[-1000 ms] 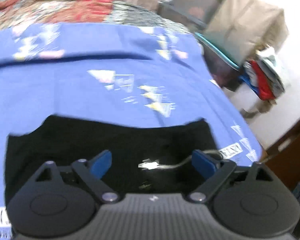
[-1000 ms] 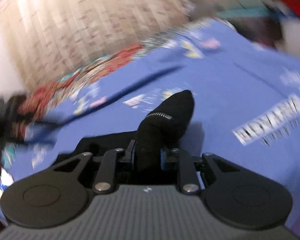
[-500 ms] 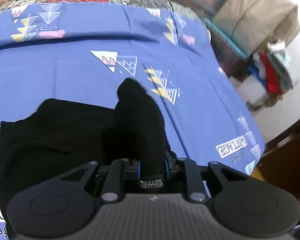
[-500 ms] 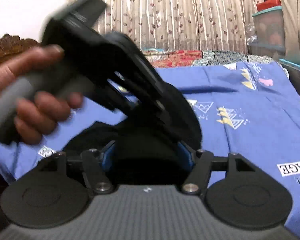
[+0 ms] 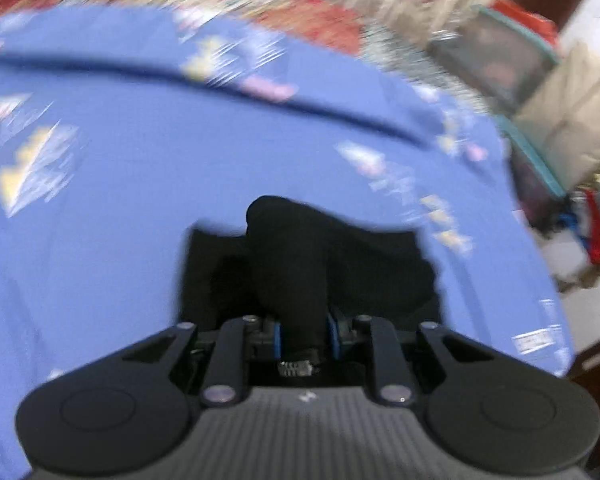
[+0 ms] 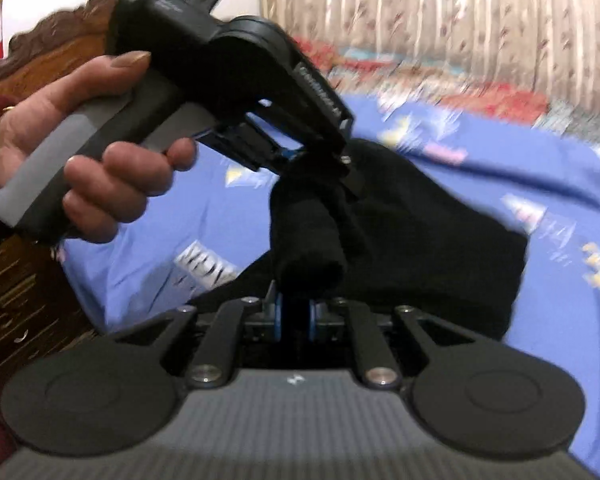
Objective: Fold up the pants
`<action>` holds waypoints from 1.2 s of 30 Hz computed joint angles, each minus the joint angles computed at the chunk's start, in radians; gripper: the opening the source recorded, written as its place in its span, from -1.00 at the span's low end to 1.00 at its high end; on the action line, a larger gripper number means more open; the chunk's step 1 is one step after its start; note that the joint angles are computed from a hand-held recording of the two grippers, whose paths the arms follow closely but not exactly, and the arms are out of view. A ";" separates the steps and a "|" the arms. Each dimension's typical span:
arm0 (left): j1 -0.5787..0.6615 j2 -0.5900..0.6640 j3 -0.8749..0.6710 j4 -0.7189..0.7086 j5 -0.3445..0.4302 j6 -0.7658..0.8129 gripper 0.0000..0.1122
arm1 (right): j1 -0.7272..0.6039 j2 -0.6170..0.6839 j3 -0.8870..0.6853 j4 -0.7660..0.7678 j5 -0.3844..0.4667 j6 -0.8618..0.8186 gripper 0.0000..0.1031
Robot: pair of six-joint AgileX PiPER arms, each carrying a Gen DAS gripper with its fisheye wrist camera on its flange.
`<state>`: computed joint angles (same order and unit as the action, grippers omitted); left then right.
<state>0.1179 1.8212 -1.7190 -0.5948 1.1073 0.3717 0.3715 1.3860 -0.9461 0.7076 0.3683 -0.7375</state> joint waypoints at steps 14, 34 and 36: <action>0.068 -0.129 0.267 -0.085 -0.074 0.036 0.43 | -0.404 -0.185 0.128 0.377 0.260 -0.190 -0.25; 0.027 -0.265 0.453 0.023 -0.296 0.153 0.83 | -0.543 -0.172 0.152 0.525 0.429 -0.227 0.36; 0.074 -0.197 0.385 -0.047 -0.201 0.141 0.83 | -0.595 -0.136 0.153 0.572 0.397 -0.200 0.62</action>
